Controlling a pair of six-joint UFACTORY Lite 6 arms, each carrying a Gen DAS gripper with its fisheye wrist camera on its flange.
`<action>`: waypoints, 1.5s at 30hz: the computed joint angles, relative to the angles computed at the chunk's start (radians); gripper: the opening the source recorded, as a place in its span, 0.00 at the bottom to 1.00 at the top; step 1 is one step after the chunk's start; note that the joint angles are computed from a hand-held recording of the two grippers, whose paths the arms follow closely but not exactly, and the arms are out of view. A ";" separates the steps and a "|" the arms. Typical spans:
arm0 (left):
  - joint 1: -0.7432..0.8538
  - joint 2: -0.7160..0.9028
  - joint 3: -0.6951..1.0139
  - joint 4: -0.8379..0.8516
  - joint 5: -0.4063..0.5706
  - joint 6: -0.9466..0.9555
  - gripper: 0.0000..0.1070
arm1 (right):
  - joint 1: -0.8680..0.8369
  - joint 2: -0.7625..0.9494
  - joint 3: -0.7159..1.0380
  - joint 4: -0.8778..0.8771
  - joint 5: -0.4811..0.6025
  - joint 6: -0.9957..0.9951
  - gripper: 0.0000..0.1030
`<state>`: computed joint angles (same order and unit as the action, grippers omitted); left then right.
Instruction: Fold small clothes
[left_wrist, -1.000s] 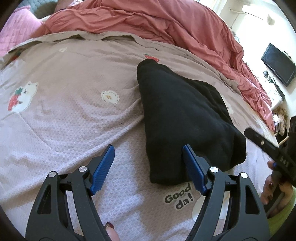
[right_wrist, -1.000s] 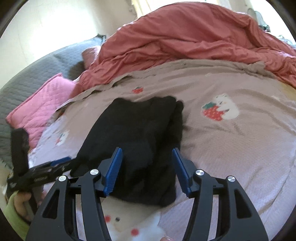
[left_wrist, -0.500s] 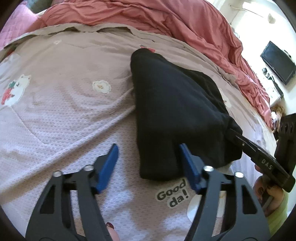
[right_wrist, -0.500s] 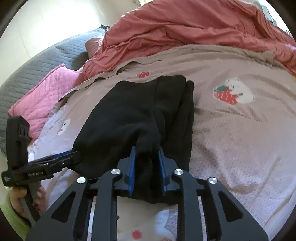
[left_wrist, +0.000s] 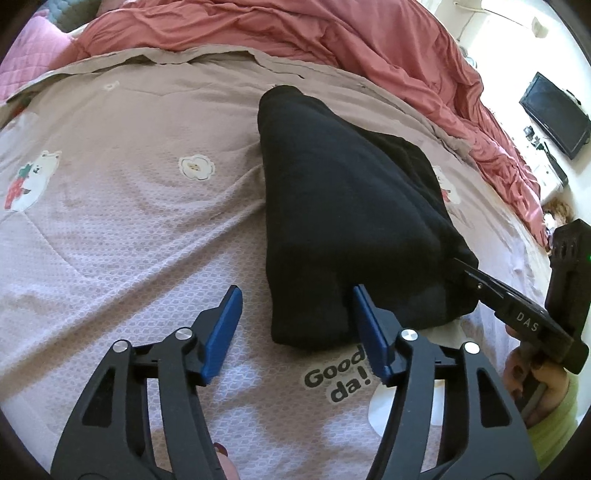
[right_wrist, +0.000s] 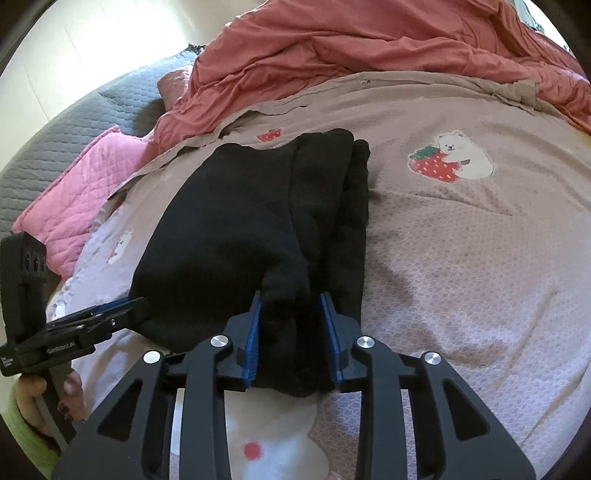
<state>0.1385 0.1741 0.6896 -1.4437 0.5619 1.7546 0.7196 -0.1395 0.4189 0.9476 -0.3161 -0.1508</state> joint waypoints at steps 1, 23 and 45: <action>0.000 0.000 0.000 0.000 0.000 -0.001 0.50 | 0.009 0.005 0.007 0.045 -0.005 -0.039 0.29; 0.149 -0.281 -0.117 0.128 0.088 -0.079 0.73 | 0.358 -0.203 0.043 0.804 -0.433 -0.697 0.93; 0.390 -0.653 -0.292 0.266 0.241 -0.110 0.87 | 0.723 -0.182 0.115 1.033 -0.761 -0.712 0.95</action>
<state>0.5284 -0.4784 0.3974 -1.1775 0.8030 1.6447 1.4427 -0.3219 0.5337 1.9802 -1.0772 -0.8631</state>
